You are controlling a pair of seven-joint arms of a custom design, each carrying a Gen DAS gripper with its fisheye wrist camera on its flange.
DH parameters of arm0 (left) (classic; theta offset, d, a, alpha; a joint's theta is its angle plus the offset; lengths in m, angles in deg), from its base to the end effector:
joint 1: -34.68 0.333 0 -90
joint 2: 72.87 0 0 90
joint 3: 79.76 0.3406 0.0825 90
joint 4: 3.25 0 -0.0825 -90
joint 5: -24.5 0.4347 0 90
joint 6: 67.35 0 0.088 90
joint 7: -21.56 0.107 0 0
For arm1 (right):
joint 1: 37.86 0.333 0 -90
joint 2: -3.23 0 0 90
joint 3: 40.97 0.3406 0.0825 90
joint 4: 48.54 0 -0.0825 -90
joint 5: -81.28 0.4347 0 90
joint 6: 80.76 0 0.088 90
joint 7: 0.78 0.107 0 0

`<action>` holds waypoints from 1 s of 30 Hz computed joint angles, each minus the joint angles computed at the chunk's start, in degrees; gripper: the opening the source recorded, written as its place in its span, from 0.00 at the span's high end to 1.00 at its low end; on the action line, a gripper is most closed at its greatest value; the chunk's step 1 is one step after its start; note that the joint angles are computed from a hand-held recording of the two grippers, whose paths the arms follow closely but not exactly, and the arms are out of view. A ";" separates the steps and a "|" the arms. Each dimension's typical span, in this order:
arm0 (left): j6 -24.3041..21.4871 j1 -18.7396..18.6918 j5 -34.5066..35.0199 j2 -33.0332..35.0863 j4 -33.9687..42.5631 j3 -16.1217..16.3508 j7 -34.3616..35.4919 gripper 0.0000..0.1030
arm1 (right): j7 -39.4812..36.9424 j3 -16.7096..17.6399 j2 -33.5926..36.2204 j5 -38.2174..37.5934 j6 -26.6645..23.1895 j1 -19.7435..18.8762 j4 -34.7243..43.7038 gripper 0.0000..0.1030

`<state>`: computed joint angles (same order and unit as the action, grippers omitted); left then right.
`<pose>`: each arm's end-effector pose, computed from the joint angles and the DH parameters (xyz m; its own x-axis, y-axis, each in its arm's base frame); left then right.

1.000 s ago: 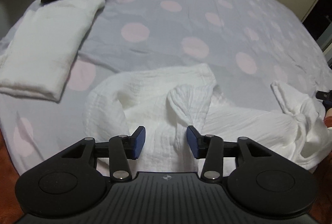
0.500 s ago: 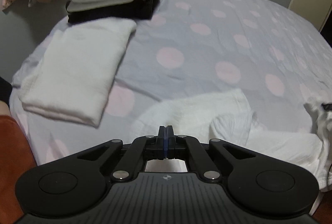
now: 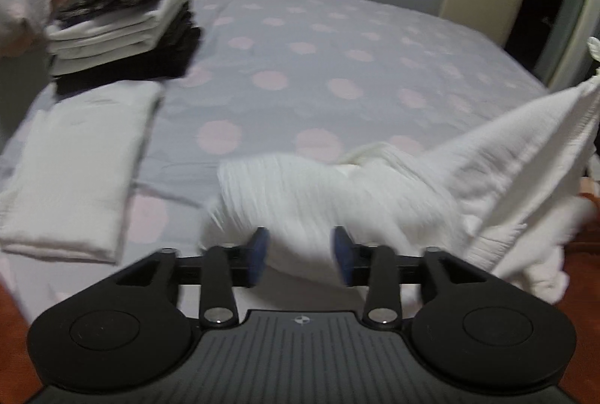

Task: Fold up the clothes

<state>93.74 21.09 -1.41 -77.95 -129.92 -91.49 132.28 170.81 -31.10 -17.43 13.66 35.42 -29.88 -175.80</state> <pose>0.5497 -0.2392 0.4906 -0.4598 -0.8778 0.1340 -0.7090 0.2721 -0.6506 0.5013 0.1156 0.5790 -0.6883 -0.6789 0.2555 -0.4588 0.1345 -0.8783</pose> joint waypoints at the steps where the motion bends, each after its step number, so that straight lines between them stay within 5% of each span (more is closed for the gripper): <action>1: 0.16 -0.94 -3.24 0.12 0.04 0.06 2.36 0.44 | -0.38 0.10 -0.91 -0.12 -0.21 0.12 -0.45 0.95; 5: 1.25 -3.53 -8.77 1.46 0.32 -1.36 7.43 0.38 | -1.88 0.48 -3.53 1.33 0.10 0.53 -1.97 0.95; 7: 2.63 -3.89 -2.51 2.75 0.07 -2.87 4.18 0.38 | -1.69 0.90 -4.27 1.41 0.25 0.42 -2.65 0.94; 9: 3.31 -3.64 11.30 4.70 0.31 -3.88 -6.06 0.40 | -2.31 1.45 -4.84 1.84 -0.01 0.59 -2.99 0.94; 11: 0.91 -4.66 29.40 6.66 1.84 -2.14 -22.73 0.79 | -3.14 1.75 -5.10 2.47 -0.19 0.78 -3.13 0.94; 12: -0.17 -3.84 33.62 7.18 2.44 -2.56 -27.80 0.87 | -3.31 1.80 -5.06 2.53 -0.12 0.75 -3.26 0.94; 14: -0.67 -3.50 32.98 7.12 2.50 -1.90 -30.88 0.96 | -3.65 2.24 -5.17 2.83 -0.77 0.86 -3.17 0.94; 20: -1.10 0.43 42.58 0.44 -2.21 -0.95 -45.26 0.97 | -2.70 3.04 -4.38 1.31 -4.21 0.31 -2.53 0.94; 24: -5.47 4.04 45.57 -3.38 -4.61 -2.18 -47.57 0.97 | -1.03 4.04 -1.89 -1.16 -9.84 0.17 -1.03 0.95; 30: -13.09 4.41 38.55 -2.76 -4.62 -1.50 -40.51 0.97 | -0.10 2.50 1.34 -3.33 -15.32 1.71 0.35 0.95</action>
